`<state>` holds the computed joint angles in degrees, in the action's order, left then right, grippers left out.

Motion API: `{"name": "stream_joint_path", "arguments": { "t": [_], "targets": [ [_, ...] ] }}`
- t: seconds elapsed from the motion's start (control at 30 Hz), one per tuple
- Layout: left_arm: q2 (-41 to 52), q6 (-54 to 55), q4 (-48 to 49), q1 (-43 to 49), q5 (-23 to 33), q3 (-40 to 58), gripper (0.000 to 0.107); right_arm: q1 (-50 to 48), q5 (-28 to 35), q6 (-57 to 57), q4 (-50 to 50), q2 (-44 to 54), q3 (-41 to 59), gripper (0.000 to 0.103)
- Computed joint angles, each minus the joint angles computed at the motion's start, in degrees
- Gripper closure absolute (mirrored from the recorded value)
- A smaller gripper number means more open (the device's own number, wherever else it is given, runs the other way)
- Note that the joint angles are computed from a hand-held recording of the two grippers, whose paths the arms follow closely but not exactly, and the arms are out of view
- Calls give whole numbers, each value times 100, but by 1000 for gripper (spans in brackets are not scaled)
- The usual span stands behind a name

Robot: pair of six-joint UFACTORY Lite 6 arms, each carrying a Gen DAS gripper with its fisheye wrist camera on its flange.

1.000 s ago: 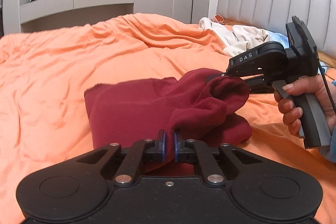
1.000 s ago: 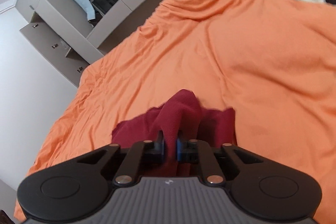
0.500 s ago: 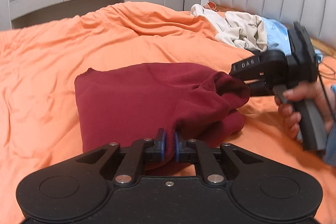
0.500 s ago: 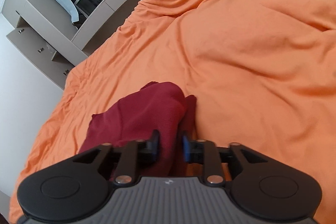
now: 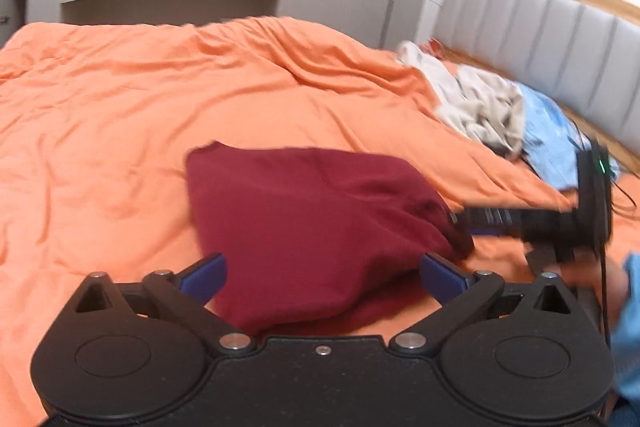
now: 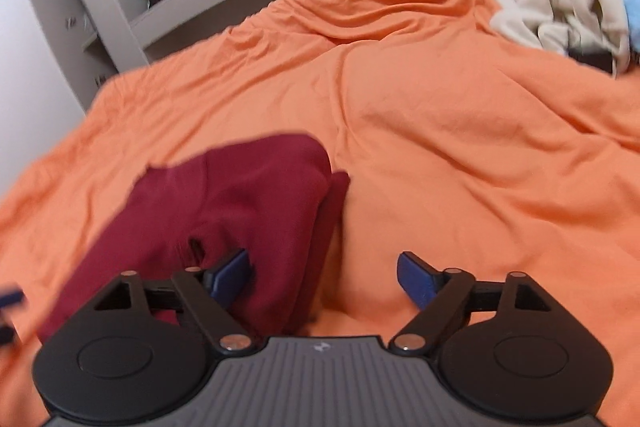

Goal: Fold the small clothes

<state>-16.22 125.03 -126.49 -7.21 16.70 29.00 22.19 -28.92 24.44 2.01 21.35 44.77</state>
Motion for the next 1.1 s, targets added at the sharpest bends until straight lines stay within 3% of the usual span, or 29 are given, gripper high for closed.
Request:
{"name": "stream_joint_path", "arguments": {
  "t": [0.1, 0.2, 0.4, 0.53, 0.77, 1.1],
  "targets": [
    [268, -501, 493, 238, -92, 307, 5, 431, -189, -1215, 1386, -60, -193, 11],
    [668, -1053, 1203, 560, 37, 646, 5, 573, -368, -1433, 1843, -334, -479, 9],
    [1431, -804, 1057, 1108, 452, 914, 5, 572, -838, -962, 1718, -1085, -1116, 2],
    [1845, -1016, 1110, 1494, 945, 922, 5, 512, -760, -761, 1635, -908, -794, 1],
    [2169, -1381, 1271, 1666, 1024, 1070, 5, 919, -804, -326, 1581, -313, -419, 1],
    [2073, -1232, 1139, 1661, 941, 974, 5, 1859, -1053, -1187, 2974, -66, -611, 0]
  ]
}}
